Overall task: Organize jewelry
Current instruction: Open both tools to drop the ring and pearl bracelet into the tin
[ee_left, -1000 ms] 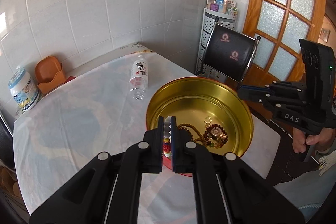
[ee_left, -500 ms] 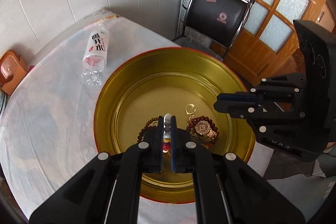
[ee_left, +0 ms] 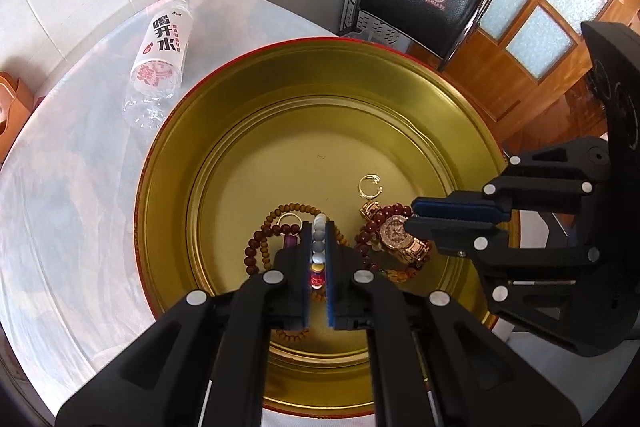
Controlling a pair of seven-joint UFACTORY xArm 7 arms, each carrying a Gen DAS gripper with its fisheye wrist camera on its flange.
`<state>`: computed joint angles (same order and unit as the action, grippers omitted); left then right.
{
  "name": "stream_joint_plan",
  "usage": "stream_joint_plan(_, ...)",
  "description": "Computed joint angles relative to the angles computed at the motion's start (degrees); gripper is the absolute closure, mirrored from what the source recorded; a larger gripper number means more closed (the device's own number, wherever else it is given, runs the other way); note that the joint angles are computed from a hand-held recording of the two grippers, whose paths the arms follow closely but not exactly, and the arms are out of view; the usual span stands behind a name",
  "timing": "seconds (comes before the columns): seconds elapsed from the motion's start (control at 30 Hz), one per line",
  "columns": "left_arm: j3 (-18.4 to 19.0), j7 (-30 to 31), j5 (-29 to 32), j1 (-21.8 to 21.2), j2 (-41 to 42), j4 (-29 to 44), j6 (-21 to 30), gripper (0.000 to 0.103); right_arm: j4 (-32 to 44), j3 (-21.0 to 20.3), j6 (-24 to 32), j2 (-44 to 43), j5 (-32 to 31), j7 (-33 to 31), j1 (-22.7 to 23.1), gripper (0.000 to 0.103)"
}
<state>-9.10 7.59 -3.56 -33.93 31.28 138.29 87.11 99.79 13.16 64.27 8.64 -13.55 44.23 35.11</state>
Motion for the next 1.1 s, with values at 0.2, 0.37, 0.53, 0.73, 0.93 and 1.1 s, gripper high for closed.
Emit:
stream_joint_plan(0.2, 0.1, -2.2, -0.5, 0.3, -0.2, -0.7, -0.5, 0.097, 1.8, -0.1, 1.8, 1.1, 0.6, -1.8, 0.2, 0.094)
stream_joint_plan(0.37, -0.1, -2.2, -0.4, 0.4, 0.0, -0.9, -0.5, 0.097, 2.2, -0.1, 1.9, 1.5, 1.7, -2.5, 0.2, 0.094)
stream_joint_plan(0.53, -0.1, -2.2, -0.6, 0.6, 0.0, -0.8, -0.6, 0.097, 3.4, -0.2, 2.3, 2.3, 1.7, -2.8, 0.8, 0.094)
stream_joint_plan(0.73, 0.4, -1.8, 1.5, -0.1, -2.3, -3.9, -3.8, 0.096, 3.2, -0.3, 1.8, 2.1, 1.7, -3.4, 1.1, 0.094)
stream_joint_plan(0.93, 1.5, -1.1, 5.2, -1.6, -3.0, -1.3, -3.9, 0.021, 3.2, -0.4, 2.4, 0.7, -6.8, -2.7, 4.1, 0.028)
stream_joint_plan(1.1, 0.8, -1.2, 4.0, 0.1, -4.5, -2.5, -5.3, 0.021, -0.3, 0.8, -3.5, -2.4, -8.7, -2.0, 3.2, 0.011)
